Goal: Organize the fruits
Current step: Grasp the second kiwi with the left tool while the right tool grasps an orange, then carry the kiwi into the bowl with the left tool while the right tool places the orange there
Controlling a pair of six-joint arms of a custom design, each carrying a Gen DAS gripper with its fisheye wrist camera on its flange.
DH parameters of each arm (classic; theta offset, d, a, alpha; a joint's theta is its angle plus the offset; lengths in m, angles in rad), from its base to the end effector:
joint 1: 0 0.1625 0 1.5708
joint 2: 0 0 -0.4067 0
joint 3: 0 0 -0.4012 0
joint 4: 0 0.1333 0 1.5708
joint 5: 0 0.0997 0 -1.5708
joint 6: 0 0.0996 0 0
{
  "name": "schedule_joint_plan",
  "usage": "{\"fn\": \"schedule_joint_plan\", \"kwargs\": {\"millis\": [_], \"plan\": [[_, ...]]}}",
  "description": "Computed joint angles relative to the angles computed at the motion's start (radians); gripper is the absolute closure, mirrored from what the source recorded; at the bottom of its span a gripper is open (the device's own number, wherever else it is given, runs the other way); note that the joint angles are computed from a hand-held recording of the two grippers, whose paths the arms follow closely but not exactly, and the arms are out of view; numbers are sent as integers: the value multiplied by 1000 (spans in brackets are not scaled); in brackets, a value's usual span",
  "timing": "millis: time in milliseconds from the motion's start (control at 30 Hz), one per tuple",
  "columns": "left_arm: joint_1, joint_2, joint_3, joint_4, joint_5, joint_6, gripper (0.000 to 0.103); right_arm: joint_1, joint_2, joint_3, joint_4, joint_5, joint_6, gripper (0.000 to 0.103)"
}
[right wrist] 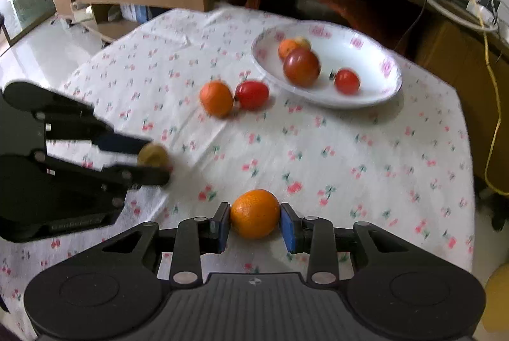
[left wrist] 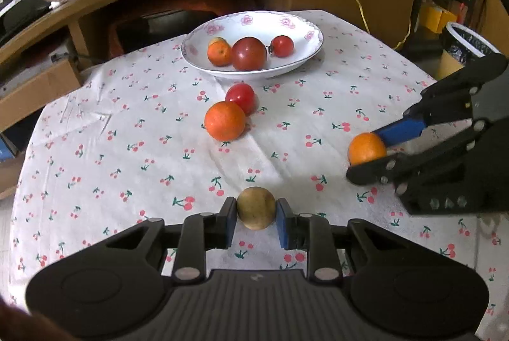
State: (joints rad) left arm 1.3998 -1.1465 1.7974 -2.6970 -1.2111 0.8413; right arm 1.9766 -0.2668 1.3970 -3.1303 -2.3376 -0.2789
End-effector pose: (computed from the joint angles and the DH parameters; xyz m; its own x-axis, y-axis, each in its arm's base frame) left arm 0.0608 -0.6375 0.2528 -0.5202 0.6536 -0.5497 0.8089 0.5836 -0.0717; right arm 0.3290 -0.6030 -0.1169 -0.6469 -0.2482 0.7211 -0.5586 0.7979 -0.2265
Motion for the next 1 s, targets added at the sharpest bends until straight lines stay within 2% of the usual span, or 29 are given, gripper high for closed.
{"fn": "schedule_joint_plan", "kwargs": {"millis": [333, 467, 533, 1000], "plan": [[-2, 5, 2, -22, 4, 27, 64, -2, 7, -10, -5, 4, -11, 69], [-1, 5, 3, -23, 5, 23, 65, -2, 4, -9, 2, 5, 2, 70], [-4, 2, 4, -14, 10, 23, 71, 0, 5, -10, 5, 1, 1, 70], [-34, 14, -5, -33, 17, -3, 71, 8, 3, -25, -37, 24, -6, 71]]}}
